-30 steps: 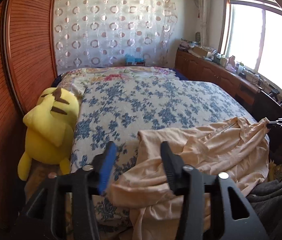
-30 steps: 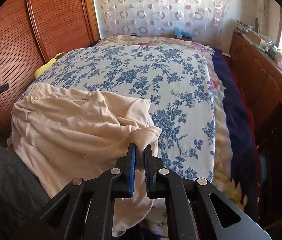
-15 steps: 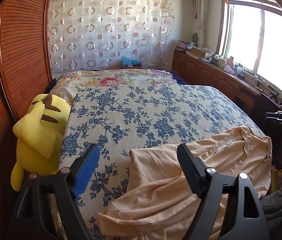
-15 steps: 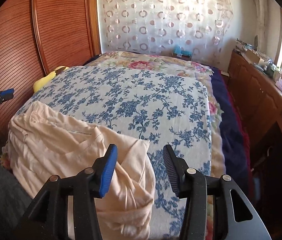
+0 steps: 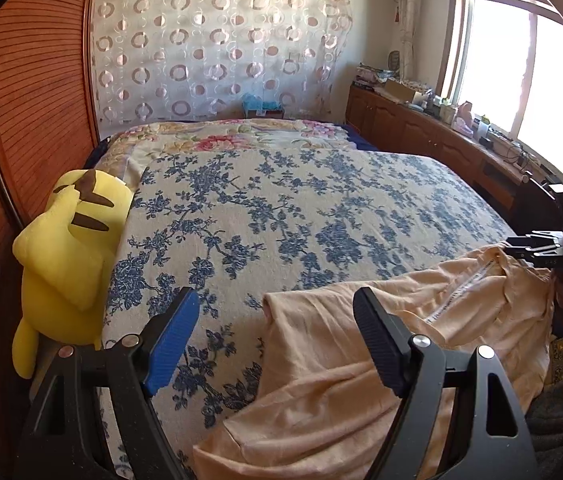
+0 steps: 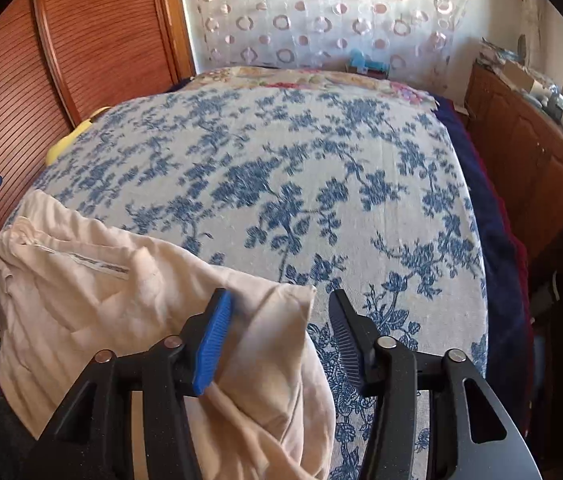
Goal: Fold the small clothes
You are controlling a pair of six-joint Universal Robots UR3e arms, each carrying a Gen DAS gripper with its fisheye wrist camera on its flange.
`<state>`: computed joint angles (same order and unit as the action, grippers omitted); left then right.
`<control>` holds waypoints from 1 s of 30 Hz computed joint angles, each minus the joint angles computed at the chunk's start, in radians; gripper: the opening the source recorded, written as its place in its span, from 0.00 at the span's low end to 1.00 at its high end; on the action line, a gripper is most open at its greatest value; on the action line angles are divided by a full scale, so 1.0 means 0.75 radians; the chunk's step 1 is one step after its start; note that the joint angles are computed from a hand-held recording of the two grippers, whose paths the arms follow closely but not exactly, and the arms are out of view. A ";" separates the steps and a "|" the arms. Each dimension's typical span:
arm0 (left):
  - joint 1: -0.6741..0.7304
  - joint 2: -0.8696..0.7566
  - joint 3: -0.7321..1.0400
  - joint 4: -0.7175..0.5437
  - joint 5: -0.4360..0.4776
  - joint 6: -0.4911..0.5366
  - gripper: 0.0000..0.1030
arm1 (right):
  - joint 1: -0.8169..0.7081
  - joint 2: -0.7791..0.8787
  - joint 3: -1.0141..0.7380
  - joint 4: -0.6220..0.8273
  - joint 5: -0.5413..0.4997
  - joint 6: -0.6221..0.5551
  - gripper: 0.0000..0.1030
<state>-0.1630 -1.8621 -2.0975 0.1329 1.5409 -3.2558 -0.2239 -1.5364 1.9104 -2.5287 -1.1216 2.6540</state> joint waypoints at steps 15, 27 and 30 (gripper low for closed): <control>0.043 -0.196 0.177 -0.136 -0.090 -0.024 0.73 | 0.028 0.045 0.141 -0.285 -0.040 0.042 0.66; 0.068 -0.239 0.226 -0.258 -0.222 -0.015 0.44 | 0.018 -0.019 0.128 -0.140 0.012 -0.055 0.35; 0.075 -0.240 0.220 -0.246 -0.257 -0.009 0.24 | 0.036 -0.036 0.116 -0.094 0.009 -0.085 0.17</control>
